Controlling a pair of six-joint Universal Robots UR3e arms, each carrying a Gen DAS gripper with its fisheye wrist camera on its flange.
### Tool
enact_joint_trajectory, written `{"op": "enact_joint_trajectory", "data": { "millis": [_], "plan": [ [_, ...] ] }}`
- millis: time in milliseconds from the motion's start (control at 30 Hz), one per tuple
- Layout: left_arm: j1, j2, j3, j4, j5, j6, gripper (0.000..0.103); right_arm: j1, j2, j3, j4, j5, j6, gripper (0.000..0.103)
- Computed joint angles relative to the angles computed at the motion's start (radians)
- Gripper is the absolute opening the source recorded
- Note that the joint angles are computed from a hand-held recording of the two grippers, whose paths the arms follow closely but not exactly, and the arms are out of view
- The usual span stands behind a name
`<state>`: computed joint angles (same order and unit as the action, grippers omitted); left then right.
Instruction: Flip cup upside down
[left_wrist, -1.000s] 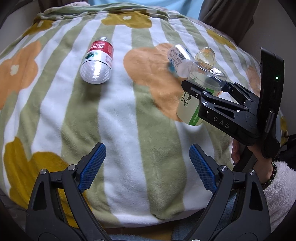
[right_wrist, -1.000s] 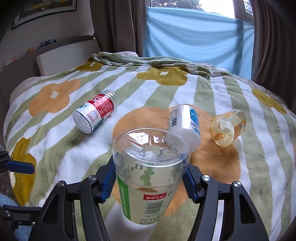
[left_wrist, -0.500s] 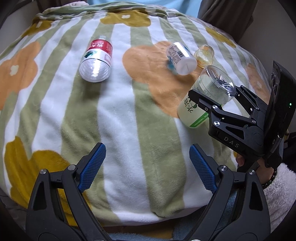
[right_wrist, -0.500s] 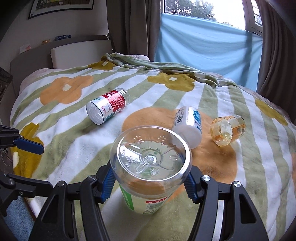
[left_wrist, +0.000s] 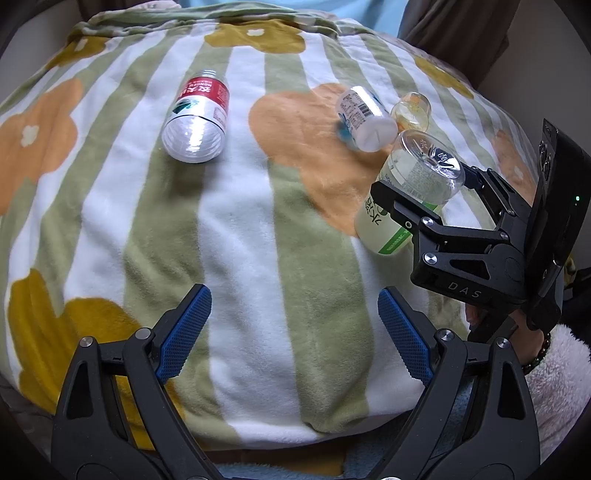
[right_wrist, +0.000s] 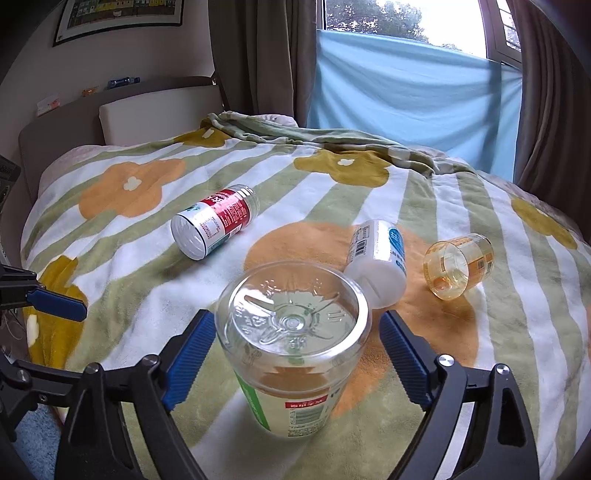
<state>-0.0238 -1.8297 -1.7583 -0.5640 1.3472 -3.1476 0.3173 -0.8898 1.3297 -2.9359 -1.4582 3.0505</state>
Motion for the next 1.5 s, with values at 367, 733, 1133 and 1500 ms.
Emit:
{"op": "enact_joint_trajectory", "data": {
  "millis": [367, 733, 1133, 1500],
  "plan": [
    [-0.008, 0.006, -0.008, 0.013, 0.026, 0.002, 0.091, -0.008, 0.030, -0.008, -0.019, 0.002, 0.018, 0.096],
    [-0.006, 0.204, -0.121, -0.001, 0.039, 0.026, 0.091, 0.031, -0.149, 0.077, 0.030, -0.056, -0.013, 0.096],
    [0.028, 0.525, -0.122, 0.081, 0.070, -0.003, 0.103, 0.122, -0.538, 0.067, 0.337, -0.323, 0.146, 0.096],
    [-0.157, 0.592, -0.206, 0.348, 0.332, -0.037, 0.103, 0.294, -0.661, 0.101, 0.323, -0.719, 0.304, 0.097]
  ]
}}
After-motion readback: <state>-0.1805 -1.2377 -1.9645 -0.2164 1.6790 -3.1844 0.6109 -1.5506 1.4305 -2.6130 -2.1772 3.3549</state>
